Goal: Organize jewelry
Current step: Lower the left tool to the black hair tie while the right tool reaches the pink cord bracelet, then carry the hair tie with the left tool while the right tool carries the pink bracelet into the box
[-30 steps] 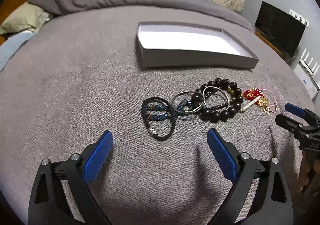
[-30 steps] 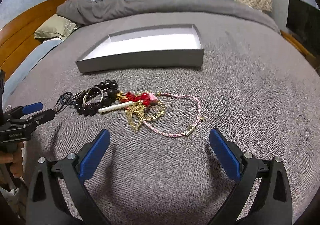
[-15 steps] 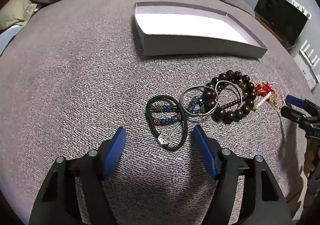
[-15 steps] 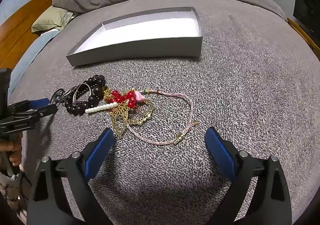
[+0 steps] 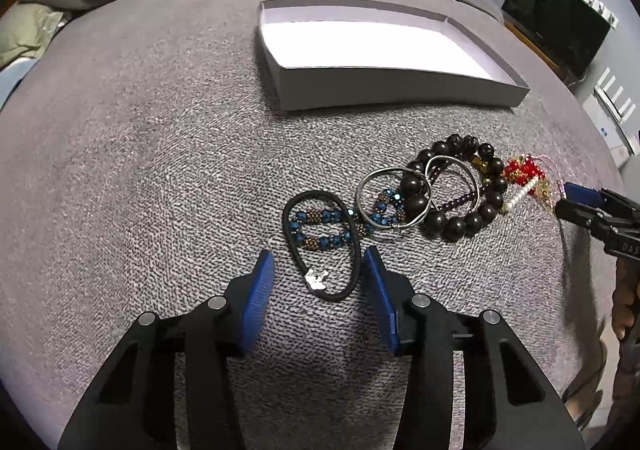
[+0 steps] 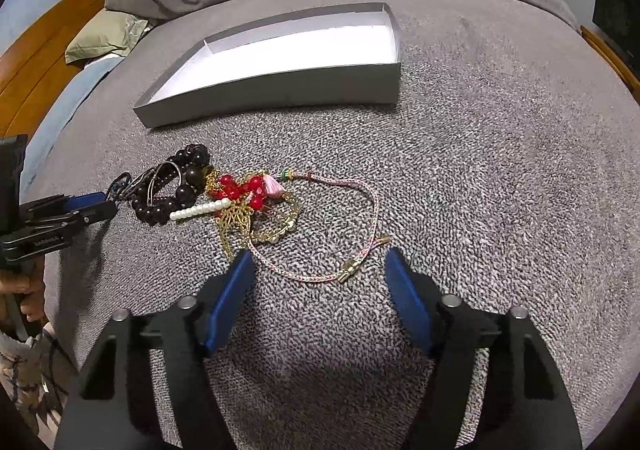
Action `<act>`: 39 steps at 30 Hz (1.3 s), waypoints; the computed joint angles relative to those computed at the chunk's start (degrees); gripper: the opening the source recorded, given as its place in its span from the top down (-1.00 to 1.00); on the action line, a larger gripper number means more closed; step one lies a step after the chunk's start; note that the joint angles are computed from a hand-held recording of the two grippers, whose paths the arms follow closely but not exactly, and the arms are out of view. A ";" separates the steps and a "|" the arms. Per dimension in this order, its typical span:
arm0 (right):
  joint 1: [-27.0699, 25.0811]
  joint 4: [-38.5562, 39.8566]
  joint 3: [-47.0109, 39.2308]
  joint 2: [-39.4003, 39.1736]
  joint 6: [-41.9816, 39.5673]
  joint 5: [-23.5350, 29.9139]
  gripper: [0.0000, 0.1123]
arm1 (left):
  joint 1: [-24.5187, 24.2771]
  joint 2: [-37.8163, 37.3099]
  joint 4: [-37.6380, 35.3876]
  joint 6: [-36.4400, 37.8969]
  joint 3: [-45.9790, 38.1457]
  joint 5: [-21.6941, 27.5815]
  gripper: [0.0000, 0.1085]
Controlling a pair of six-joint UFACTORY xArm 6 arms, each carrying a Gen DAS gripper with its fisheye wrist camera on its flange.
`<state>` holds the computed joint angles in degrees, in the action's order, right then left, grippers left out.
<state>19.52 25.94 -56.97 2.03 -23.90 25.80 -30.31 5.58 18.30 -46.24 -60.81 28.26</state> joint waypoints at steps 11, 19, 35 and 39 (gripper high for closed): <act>-1.06 -0.05 -3.42 1.49 -0.54 5.63 0.27 | -0.26 0.71 -4.13 5.30 -1.05 1.21 0.63; -1.47 0.23 -5.56 2.35 0.48 7.23 0.27 | 0.30 0.06 -7.24 7.19 -0.14 -0.30 0.63; -3.06 3.01 -9.95 5.63 -0.23 12.26 0.87 | 1.49 2.89 -17.00 15.93 -3.58 1.16 0.68; -3.84 4.68 -9.59 5.21 -1.99 13.24 0.89 | 1.81 1.30 -19.32 18.38 -1.42 0.24 0.84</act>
